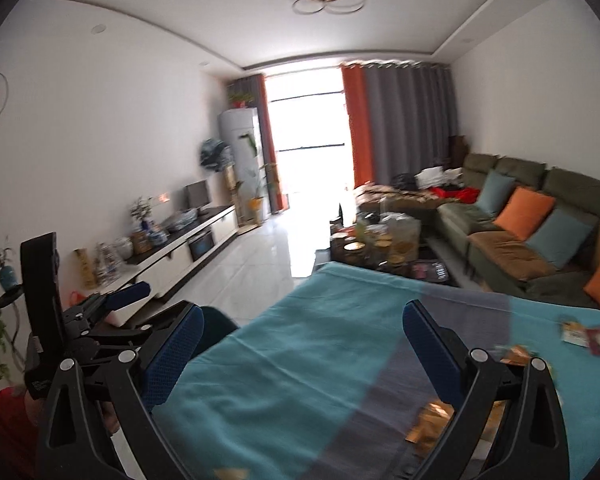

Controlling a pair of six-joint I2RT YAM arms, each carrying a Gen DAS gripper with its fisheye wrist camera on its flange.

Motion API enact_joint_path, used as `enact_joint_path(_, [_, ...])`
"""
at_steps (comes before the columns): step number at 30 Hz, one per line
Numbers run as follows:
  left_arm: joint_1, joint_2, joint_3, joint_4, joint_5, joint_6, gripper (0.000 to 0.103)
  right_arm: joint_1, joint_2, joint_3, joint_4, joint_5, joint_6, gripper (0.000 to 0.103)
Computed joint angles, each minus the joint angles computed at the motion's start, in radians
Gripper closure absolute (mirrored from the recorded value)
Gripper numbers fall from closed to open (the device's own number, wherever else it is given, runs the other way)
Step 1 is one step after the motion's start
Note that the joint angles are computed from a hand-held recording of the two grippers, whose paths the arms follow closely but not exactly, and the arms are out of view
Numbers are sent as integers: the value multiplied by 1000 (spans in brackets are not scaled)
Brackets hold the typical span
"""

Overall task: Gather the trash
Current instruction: 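Return both tools to the table toward the gold wrappers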

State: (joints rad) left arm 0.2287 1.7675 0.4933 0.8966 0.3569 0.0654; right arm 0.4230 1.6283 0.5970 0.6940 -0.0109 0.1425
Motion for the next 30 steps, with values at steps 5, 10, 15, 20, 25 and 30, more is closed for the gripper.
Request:
enact_joint_path(5, [-83, -28, -25, -1, 0, 6, 6, -32, -46, -115, 94, 70, 14, 7])
enact_joint_path(10, [-164, -32, -56, 27, 7, 48, 6, -84, -102, -235, 169, 127, 30, 7])
enact_joint_path(15, [-304, 5, -62, 47, -40, 132, 6, -168, -116, -313, 214, 122, 79, 7])
enact_joint_path(20, [-438, 83, -41, 98, -81, 208, 6, -242, -131, -382, 232, 117, 122, 7])
enact_joint_path(25, [-518, 126, -3, 87, -77, 214, 6, -300, -158, -431, 234, 111, 144, 7])
enact_joint_path(30, [-561, 189, 62, 54, -87, 198, 6, -353, -146, -447, 237, 88, 176, 7])
